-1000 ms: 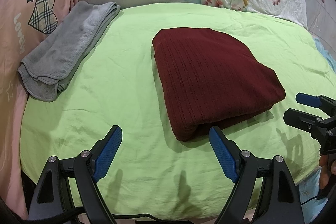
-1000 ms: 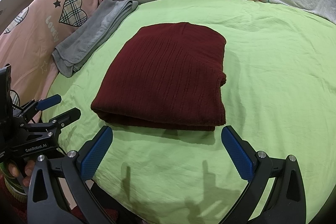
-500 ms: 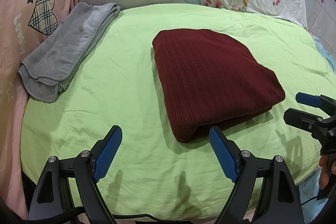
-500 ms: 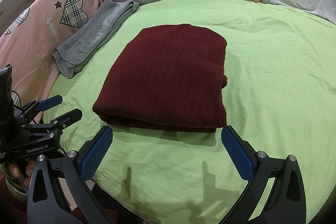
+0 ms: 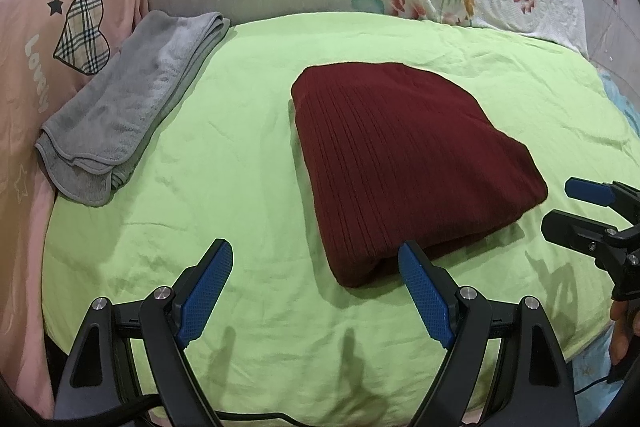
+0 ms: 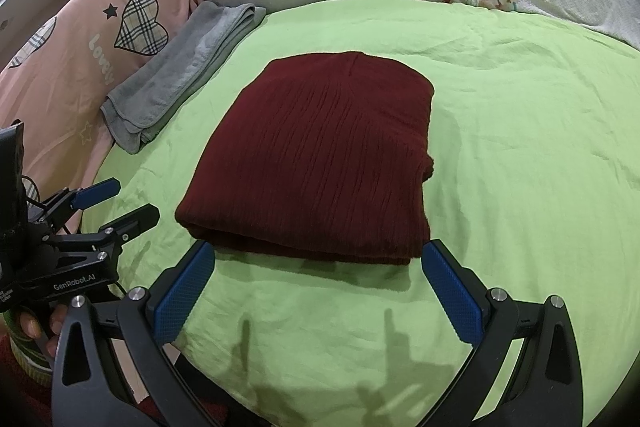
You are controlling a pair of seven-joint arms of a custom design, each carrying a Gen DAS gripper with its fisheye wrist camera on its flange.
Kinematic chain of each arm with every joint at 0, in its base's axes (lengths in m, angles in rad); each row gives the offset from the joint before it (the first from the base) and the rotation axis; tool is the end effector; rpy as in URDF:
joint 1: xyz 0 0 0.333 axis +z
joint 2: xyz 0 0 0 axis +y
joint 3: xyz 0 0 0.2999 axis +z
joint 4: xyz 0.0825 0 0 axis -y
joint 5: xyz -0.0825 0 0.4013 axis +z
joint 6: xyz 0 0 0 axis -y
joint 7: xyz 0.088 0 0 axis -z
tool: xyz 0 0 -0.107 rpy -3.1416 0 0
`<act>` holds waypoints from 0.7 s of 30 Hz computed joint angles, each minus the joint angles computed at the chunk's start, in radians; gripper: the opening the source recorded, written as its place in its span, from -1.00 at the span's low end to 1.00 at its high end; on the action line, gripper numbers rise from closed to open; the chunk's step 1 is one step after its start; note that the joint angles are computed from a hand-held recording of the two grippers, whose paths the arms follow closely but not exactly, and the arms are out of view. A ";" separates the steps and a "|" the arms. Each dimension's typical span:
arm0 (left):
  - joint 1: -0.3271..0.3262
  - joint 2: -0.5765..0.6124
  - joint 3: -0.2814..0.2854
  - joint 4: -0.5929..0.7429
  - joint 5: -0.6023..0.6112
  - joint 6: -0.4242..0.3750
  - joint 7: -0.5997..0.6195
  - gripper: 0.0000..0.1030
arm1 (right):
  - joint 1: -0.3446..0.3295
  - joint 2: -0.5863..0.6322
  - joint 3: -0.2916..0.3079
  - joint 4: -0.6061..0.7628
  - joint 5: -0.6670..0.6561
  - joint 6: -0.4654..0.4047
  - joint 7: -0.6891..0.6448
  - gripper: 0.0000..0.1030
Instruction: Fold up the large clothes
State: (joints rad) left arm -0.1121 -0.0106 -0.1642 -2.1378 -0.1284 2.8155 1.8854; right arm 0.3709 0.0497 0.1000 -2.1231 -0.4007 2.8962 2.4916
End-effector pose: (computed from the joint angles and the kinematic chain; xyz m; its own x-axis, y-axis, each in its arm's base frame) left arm 0.5783 -0.1577 0.4647 -0.4343 -0.8960 -0.0928 -0.6705 0.3903 -0.6310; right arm 0.5324 0.2963 0.4436 0.0070 -0.9581 -0.2863 -0.7674 0.1784 -0.6158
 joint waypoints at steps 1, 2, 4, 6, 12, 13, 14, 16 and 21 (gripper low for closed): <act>0.000 0.008 0.000 0.010 0.002 -0.001 -0.003 0.66 | -0.002 0.002 -0.001 0.002 0.002 0.003 -0.002 1.00; 0.000 0.010 0.000 0.011 0.012 0.002 -0.013 0.66 | -0.003 0.004 -0.002 0.002 0.004 0.005 -0.004 0.99; -0.001 0.022 0.000 0.024 0.030 0.003 -0.029 0.66 | -0.004 0.009 -0.003 0.007 0.009 0.006 -0.008 1.00; -0.002 0.022 0.000 0.024 0.039 0.003 -0.041 0.66 | -0.005 0.011 -0.004 0.008 0.010 0.008 -0.007 1.00; -0.007 0.036 0.000 0.042 0.065 -0.006 -0.067 0.66 | -0.009 0.013 -0.006 0.006 0.025 0.015 -0.017 1.00; -0.008 0.035 0.000 0.041 0.069 -0.006 -0.072 0.66 | -0.008 0.012 -0.006 0.004 0.022 0.016 -0.012 1.00; -0.008 0.036 0.000 0.041 0.072 -0.006 -0.074 0.66 | -0.008 0.011 -0.007 0.003 0.021 0.016 -0.009 1.00; -0.009 0.037 0.001 0.042 0.075 -0.008 -0.078 0.66 | -0.009 0.010 -0.008 0.001 0.019 0.018 -0.006 1.00; -0.010 0.040 0.002 0.048 0.087 -0.016 -0.095 0.66 | -0.012 0.009 -0.008 0.000 0.020 0.022 -0.007 1.00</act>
